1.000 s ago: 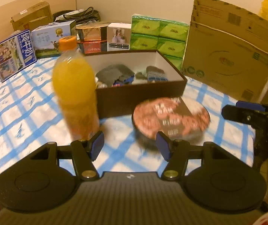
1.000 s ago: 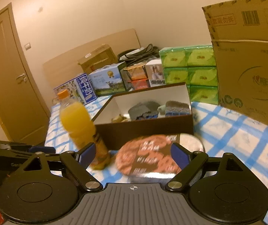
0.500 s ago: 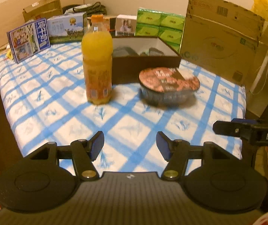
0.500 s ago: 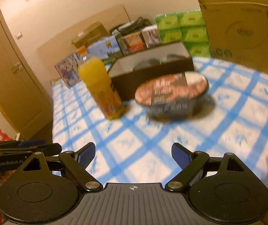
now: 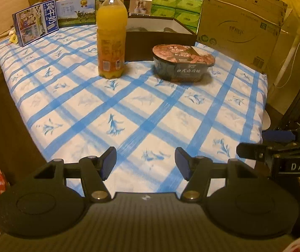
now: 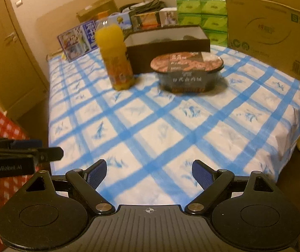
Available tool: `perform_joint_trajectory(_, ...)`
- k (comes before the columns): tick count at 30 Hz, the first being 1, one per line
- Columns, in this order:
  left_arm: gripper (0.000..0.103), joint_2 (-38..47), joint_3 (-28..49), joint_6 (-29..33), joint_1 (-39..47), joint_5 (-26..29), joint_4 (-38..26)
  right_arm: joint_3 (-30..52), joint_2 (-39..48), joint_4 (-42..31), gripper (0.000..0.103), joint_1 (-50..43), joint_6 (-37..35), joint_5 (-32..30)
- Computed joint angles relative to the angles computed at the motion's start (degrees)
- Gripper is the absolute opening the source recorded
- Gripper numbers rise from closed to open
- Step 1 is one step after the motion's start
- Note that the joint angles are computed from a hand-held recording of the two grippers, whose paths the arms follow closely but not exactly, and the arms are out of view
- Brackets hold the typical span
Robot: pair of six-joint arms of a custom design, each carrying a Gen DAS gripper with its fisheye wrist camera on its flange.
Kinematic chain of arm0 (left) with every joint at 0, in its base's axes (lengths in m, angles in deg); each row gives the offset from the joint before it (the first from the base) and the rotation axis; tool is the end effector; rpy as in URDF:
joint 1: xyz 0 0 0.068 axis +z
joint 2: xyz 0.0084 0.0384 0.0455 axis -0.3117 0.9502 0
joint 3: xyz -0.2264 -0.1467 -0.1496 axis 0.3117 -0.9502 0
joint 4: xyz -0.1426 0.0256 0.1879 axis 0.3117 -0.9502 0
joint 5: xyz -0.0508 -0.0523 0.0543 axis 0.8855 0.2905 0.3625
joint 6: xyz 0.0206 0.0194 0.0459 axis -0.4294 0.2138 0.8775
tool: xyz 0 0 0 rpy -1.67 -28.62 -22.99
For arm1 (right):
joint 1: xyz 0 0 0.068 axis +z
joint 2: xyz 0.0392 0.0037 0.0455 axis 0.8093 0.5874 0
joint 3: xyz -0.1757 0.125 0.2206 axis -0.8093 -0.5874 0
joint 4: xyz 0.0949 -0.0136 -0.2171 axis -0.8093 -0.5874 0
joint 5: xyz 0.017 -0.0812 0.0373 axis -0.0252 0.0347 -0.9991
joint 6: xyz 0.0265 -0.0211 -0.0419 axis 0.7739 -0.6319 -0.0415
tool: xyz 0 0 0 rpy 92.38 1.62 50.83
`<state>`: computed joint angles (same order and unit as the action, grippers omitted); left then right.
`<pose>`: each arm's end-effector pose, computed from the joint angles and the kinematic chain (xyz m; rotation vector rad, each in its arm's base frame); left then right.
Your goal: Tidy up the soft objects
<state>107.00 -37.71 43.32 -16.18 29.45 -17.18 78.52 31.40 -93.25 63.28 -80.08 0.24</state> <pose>0.2350 0.0021 0.2426 0.1489 2.4383 -0.1512 0.2323 0.0469 0.2281 -0.1505 2.4256 0.4414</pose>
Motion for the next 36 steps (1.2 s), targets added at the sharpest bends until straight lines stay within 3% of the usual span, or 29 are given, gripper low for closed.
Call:
perform_joint_trajectory(14,0.059,-9.33,-4.16,-0.73,-0.67,0.71,-5.5,-3.45,-6.2,-3.55,0.088,1.93,3.46,0.75)
perform_joint_trajectory(36,0.059,-10.0,-4.75,-1.81,-2.28,0.52,-6.14,-4.12,-6.57,-3.58,0.088,2.28,3.88,0.62)
